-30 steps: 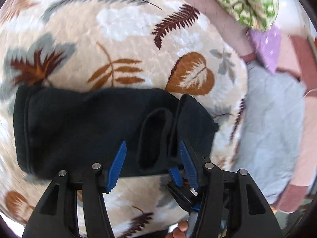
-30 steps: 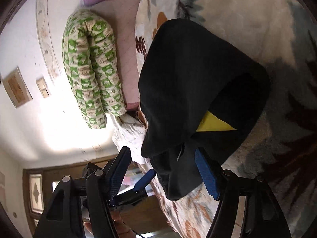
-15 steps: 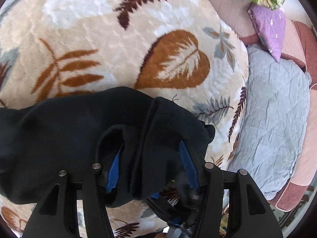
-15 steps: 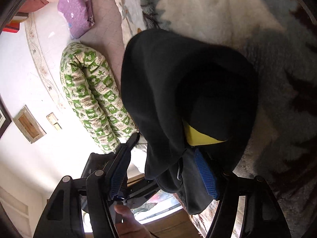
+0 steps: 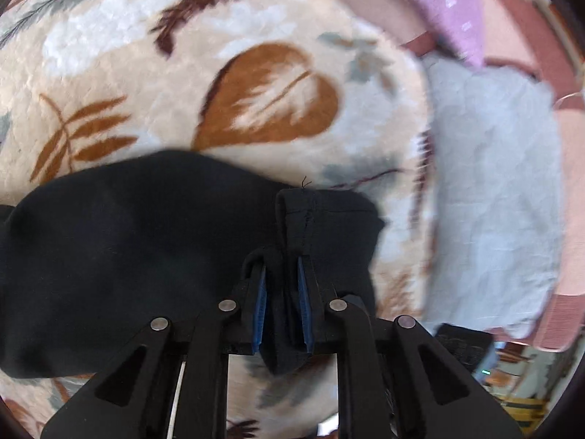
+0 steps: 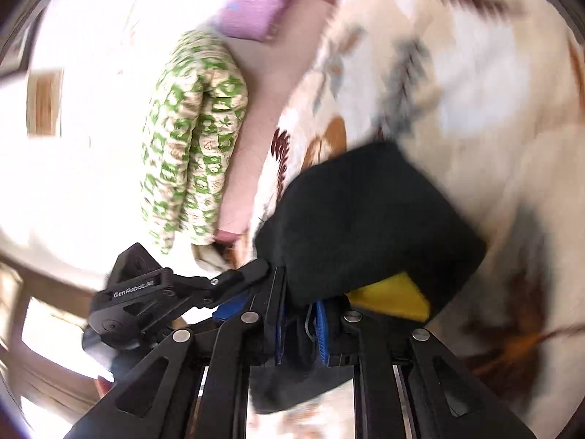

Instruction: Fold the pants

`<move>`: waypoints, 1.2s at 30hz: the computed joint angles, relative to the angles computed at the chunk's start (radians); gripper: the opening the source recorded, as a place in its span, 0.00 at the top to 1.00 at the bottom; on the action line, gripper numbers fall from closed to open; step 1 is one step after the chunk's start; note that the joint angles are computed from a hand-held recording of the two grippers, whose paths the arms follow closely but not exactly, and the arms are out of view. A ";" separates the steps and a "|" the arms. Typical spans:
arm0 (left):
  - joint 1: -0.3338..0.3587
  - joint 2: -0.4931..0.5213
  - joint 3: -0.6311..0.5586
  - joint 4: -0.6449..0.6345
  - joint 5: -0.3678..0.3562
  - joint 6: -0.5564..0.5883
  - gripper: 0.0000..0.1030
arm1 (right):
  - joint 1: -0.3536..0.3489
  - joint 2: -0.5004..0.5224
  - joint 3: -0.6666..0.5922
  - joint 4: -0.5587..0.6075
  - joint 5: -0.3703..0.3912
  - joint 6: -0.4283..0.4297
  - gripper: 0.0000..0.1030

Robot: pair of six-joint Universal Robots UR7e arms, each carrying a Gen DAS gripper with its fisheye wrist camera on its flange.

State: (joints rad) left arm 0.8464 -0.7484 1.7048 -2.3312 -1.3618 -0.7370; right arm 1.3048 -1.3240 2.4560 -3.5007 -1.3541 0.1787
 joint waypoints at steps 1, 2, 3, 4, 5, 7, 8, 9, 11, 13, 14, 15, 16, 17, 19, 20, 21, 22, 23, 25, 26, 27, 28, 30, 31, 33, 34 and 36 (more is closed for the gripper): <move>0.000 0.007 -0.004 0.025 0.024 -0.004 0.86 | 0.013 -0.003 -0.009 0.026 -0.038 -0.019 0.87; 0.002 0.015 -0.007 0.046 0.054 -0.004 0.86 | 0.023 0.008 -0.018 0.049 -0.077 -0.028 0.87; 0.005 0.020 -0.010 0.061 0.075 -0.005 0.86 | 0.025 0.020 -0.023 0.061 -0.092 -0.030 0.87; 0.011 0.022 -0.009 0.061 0.081 -0.008 0.86 | 0.021 0.043 -0.026 0.073 -0.099 -0.031 0.87; 0.018 0.021 -0.008 0.058 0.076 -0.012 0.86 | 0.009 0.064 -0.024 0.070 -0.089 -0.023 0.87; 0.029 0.013 -0.007 0.049 0.055 -0.020 0.86 | -0.028 0.102 -0.013 0.055 -0.039 -0.029 0.90; 0.020 0.006 -0.006 0.049 0.080 -0.021 0.86 | -0.045 0.118 -0.008 0.043 0.002 -0.027 0.90; 0.004 0.000 -0.005 0.053 0.127 -0.019 0.86 | -0.044 0.124 -0.006 0.030 0.010 -0.017 0.86; -0.024 -0.012 0.004 0.049 0.213 -0.008 0.86 | -0.058 0.110 0.005 0.027 0.065 -0.016 0.83; -0.029 -0.011 -0.004 0.065 0.232 -0.003 0.86 | -0.074 0.109 0.025 -0.029 0.149 0.004 0.83; -0.028 -0.007 -0.012 0.081 0.237 -0.005 0.86 | -0.094 0.109 0.041 -0.049 0.217 0.019 0.83; -0.023 -0.004 -0.019 0.093 0.235 -0.003 0.86 | -0.106 0.119 0.043 -0.060 0.245 0.032 0.83; -0.018 -0.003 -0.022 0.097 0.230 -0.001 0.86 | -0.120 0.134 0.046 -0.075 0.268 0.054 0.83; -0.014 -0.001 -0.025 0.105 0.226 -0.011 0.86 | -0.136 0.157 0.043 -0.077 0.292 0.077 0.83; -0.012 -0.015 -0.009 0.077 0.199 0.007 0.86 | -0.152 0.195 0.030 -0.072 0.303 0.124 0.84; -0.015 -0.023 0.001 0.060 0.181 0.028 0.86 | -0.160 0.203 0.021 -0.051 0.292 0.126 0.92; -0.022 -0.028 0.004 0.055 0.171 0.045 0.86 | -0.168 0.208 0.024 -0.059 0.291 0.114 0.92; -0.029 -0.030 0.005 0.055 0.170 0.054 0.86 | -0.168 0.206 0.025 -0.055 0.295 0.102 0.90; -0.035 -0.030 0.004 0.054 0.170 0.063 0.86 | -0.160 0.190 0.023 -0.029 0.291 0.081 0.85; -0.037 -0.025 -0.003 0.052 0.163 0.077 0.86 | -0.140 0.156 0.018 0.014 0.262 0.062 0.75; -0.030 -0.020 -0.010 0.047 0.149 0.079 0.86 | -0.148 0.138 0.030 0.016 0.275 0.055 0.66; -0.023 -0.014 -0.016 0.042 0.132 0.081 0.86 | -0.163 0.117 0.049 0.014 0.288 0.053 0.60; -0.016 -0.007 -0.024 0.043 0.119 0.078 0.85 | -0.183 0.094 0.069 0.006 0.299 0.058 0.59; -0.006 0.016 -0.048 0.069 0.106 0.069 0.77 | -0.234 0.068 0.104 -0.024 0.344 0.074 0.60; -0.004 0.024 -0.051 0.072 0.098 0.064 0.75 | -0.264 0.062 0.116 -0.035 0.379 0.091 0.60; -0.010 0.033 -0.047 0.074 0.110 0.072 0.75 | -0.300 0.056 0.122 -0.026 0.421 0.110 0.60; -0.028 0.045 -0.050 0.089 0.159 0.090 0.75 | -0.305 0.059 0.124 -0.033 0.429 0.120 0.60; -0.070 0.072 -0.060 0.153 0.290 0.096 0.75 | -0.312 0.063 0.133 -0.054 0.434 0.131 0.65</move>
